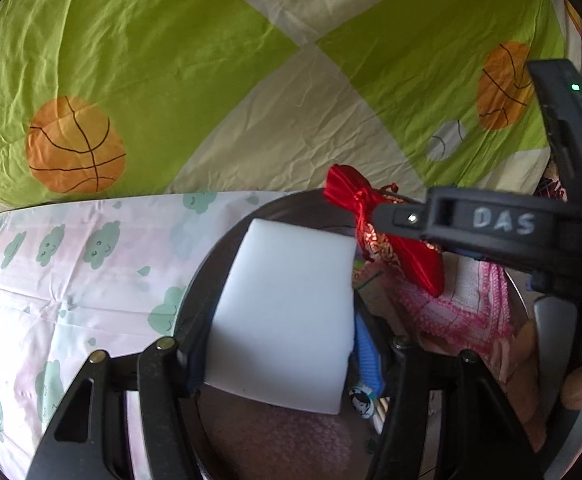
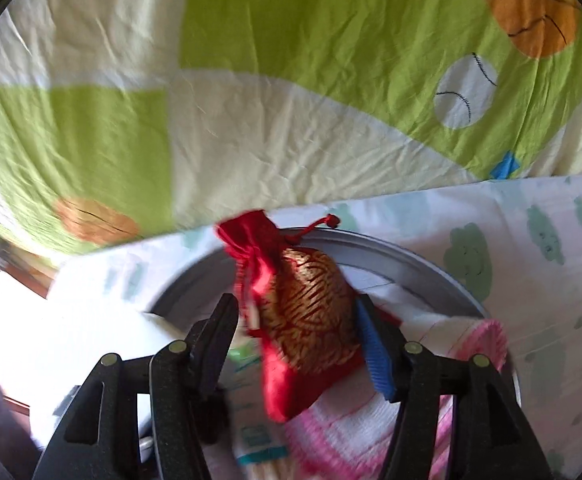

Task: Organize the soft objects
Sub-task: 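Lower both tools into the tin and open them to release sponge and pouch, then withdraw both open tools from the tin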

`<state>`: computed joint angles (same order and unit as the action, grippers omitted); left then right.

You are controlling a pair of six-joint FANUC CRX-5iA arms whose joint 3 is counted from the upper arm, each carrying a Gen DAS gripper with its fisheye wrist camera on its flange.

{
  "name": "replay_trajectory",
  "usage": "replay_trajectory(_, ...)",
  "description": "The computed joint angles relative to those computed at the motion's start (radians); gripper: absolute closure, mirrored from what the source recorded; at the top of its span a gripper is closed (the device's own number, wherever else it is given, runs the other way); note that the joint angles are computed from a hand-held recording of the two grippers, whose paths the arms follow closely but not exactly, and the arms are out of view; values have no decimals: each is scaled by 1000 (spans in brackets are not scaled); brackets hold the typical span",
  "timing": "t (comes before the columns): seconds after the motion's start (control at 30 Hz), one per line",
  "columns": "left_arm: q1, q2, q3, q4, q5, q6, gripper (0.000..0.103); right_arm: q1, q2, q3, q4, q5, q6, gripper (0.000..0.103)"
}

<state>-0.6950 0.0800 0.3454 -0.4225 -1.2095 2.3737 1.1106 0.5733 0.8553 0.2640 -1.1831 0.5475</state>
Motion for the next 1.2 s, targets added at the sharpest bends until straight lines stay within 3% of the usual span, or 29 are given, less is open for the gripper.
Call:
replay_trajectory(0.1,-16,10,17,-16,-26,-4,44,26,-161,-283,92,215,-176,41)
replay_trajectory(0.13,-18,13,20,-16,-32,-9,38,46,-208,-377,172,261,-272,41)
replay_trajectory(0.23,-9,48,50,16,-66,-51,30,111,-295,-588,480,294,-596,41)
replay_trajectory(0.3,-10,75,84,19,-103,-72,29,150,-347,-709,671,272,-788,40)
replay_trajectory(0.33,-14,79,92,7,-103,-73,27,171,-366,-756,754,237,-874,34)
replay_trajectory(0.47,5,129,154,50,-172,-120,25,229,-400,-885,978,94,-1146,28)
replay_trajectory(0.53,17,140,164,75,-186,-130,19,241,-404,-933,1057,33,-1237,27)
replay_trajectory(0.6,19,144,169,78,-191,-135,10,242,-402,-940,1075,10,-1250,25)
replay_trajectory(0.73,-5,113,142,37,-144,-84,2,232,-389,-922,1071,38,-1154,25)
replay_trajectory(0.93,-8,127,163,51,-154,-98,2,243,-365,-897,1029,-7,-1095,25)
replay_trajectory(1.03,-17,103,130,41,-121,-68,2,241,-357,-891,1020,-21,-1072,25)
replay_trajectory(1.2,-105,12,33,-148,-39,79,2,241,-345,-908,1089,-58,-1067,25)
